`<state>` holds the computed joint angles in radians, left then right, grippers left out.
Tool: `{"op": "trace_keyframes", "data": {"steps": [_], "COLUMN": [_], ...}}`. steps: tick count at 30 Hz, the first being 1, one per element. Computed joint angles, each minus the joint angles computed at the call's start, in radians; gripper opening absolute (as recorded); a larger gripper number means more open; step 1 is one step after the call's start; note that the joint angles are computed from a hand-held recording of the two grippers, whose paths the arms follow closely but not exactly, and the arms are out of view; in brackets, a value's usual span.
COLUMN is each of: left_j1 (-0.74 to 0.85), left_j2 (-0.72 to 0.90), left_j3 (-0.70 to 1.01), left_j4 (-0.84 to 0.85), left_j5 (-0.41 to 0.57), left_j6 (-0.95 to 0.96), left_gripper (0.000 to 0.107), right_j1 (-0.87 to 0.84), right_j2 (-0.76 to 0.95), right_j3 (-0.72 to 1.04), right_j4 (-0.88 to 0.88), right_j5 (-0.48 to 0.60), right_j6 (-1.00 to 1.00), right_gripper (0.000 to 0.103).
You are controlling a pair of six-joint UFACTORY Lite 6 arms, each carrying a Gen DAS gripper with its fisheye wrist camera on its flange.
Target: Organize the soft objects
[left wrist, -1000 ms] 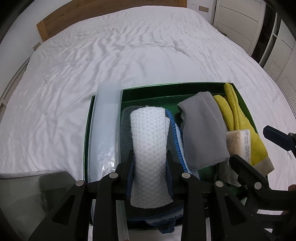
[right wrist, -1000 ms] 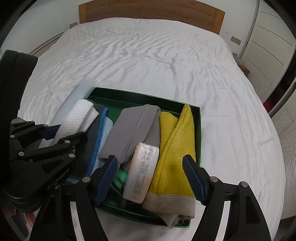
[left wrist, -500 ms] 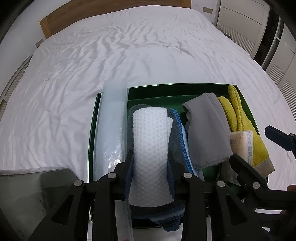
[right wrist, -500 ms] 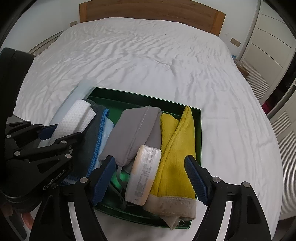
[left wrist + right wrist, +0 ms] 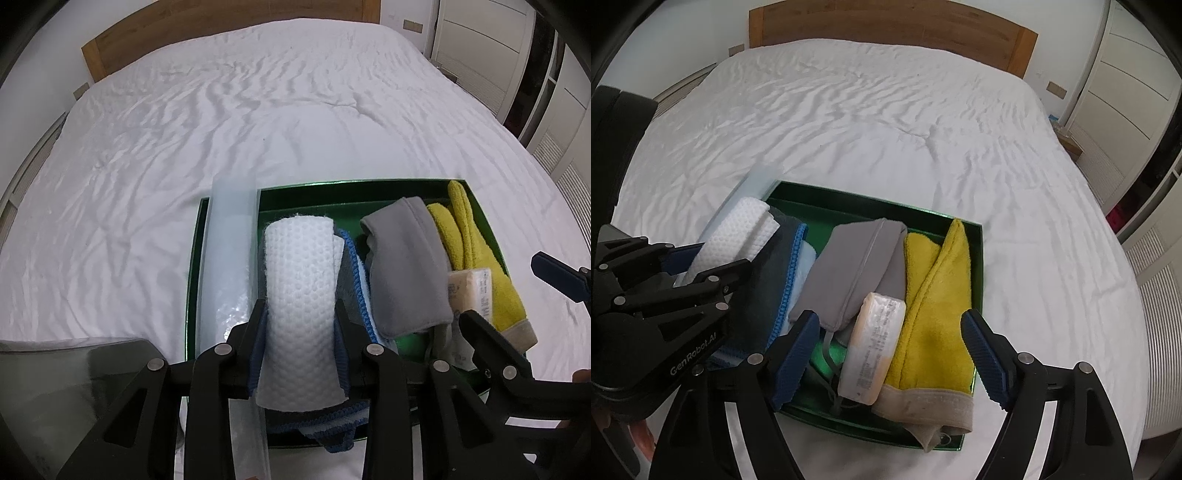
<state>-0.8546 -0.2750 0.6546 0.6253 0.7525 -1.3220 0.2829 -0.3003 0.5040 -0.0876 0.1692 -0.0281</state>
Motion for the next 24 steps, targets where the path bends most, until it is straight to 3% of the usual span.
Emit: {"op": "trace_keyframes", "data": {"steps": [4, 12, 18, 24], "left_j1": [-0.011, -0.099, -0.279, -0.495], "left_j2": [-0.033, -0.118, -0.182, -0.235], "left_j3": [0.002, 0.024, 0.062, 0.118], "left_j4": [-0.004, -0.029, -0.03, -0.028], "left_j5": [0.026, 0.122, 0.244, 0.376], "left_j6": [0.003, -0.006, -0.081, -0.194], "left_gripper": [0.029, 0.029, 0.03, 0.031], "right_j1": [0.022, -0.003, -0.069, -0.035], "right_j2": [-0.06, -0.251, -0.526, -0.804], "right_j3": [-0.021, -0.073, -0.125, -0.129], "right_j4": [-0.123, -0.071, -0.02, -0.083], "right_j5": [0.03, 0.153, 0.376, 0.652], "right_j6": [0.133, 0.102, 0.047, 0.138], "right_gripper": [0.08, 0.08, 0.08, 0.08]}}
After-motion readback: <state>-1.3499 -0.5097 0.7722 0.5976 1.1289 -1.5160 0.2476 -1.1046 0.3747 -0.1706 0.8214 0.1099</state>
